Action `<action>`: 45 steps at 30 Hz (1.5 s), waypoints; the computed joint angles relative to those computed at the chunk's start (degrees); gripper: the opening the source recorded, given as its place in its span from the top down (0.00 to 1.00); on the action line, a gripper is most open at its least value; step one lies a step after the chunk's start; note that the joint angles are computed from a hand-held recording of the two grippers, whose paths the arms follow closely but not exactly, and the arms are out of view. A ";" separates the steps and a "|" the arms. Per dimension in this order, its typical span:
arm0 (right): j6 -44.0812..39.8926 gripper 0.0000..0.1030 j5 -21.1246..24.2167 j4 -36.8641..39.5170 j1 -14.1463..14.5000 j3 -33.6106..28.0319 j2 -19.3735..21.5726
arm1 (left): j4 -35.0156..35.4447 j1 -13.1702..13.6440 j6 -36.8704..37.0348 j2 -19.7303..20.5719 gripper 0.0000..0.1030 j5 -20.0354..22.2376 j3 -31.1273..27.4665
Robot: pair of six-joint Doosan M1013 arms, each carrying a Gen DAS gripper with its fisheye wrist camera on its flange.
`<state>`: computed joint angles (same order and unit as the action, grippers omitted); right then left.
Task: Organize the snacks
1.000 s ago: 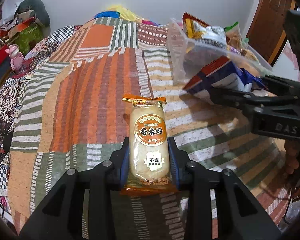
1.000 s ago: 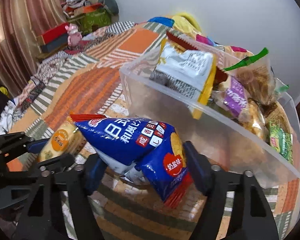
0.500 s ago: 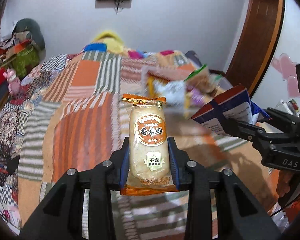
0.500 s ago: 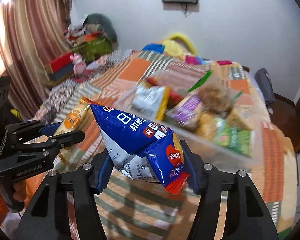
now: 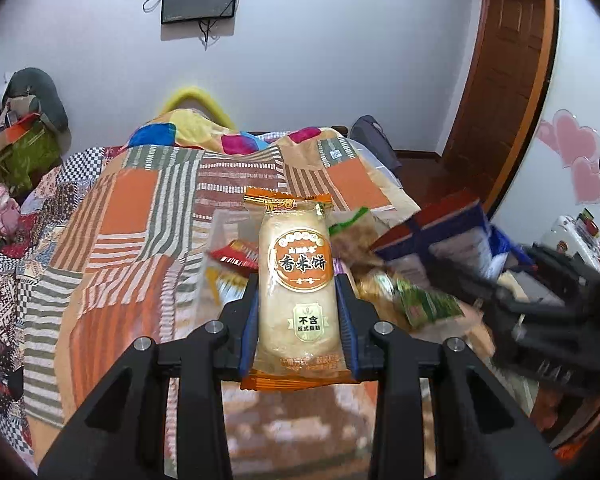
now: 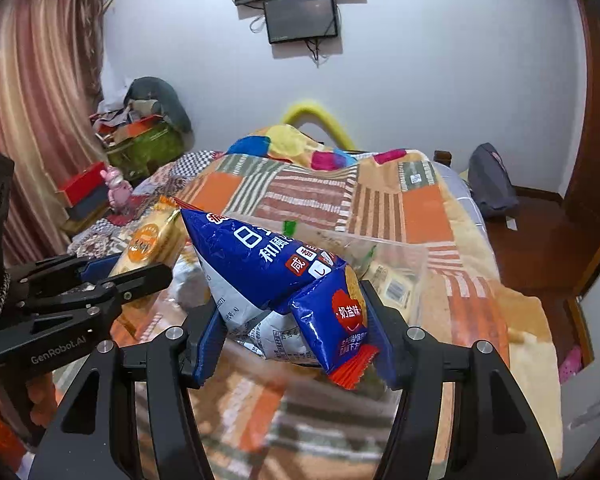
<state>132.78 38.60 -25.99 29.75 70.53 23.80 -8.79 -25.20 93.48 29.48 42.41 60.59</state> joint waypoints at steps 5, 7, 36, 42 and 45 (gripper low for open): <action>-0.75 0.44 1.50 1.51 -0.69 -0.97 1.41 | 1.40 -0.45 -2.07 3.97 0.66 3.95 -5.35; -1.40 0.43 1.91 2.28 -0.84 -1.15 1.78 | 3.61 -0.80 -3.84 5.06 0.66 5.35 -6.66; 21.62 0.25 -1.44 -24.37 7.24 8.82 -13.25 | -0.73 -1.01 1.86 -18.59 0.42 -18.42 17.48; 30.95 0.17 1.62 -34.89 10.72 10.33 -14.66 | 2.49 -1.73 -1.88 -23.11 0.27 -23.48 22.37; 32.07 0.11 2.44 -35.82 11.31 10.49 -14.60 | 6.20 -2.02 -5.87 -24.33 0.14 -25.30 24.02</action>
<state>164.85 41.03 -61.81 41.07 81.01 9.20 -2.58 -27.22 87.61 5.14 17.12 84.60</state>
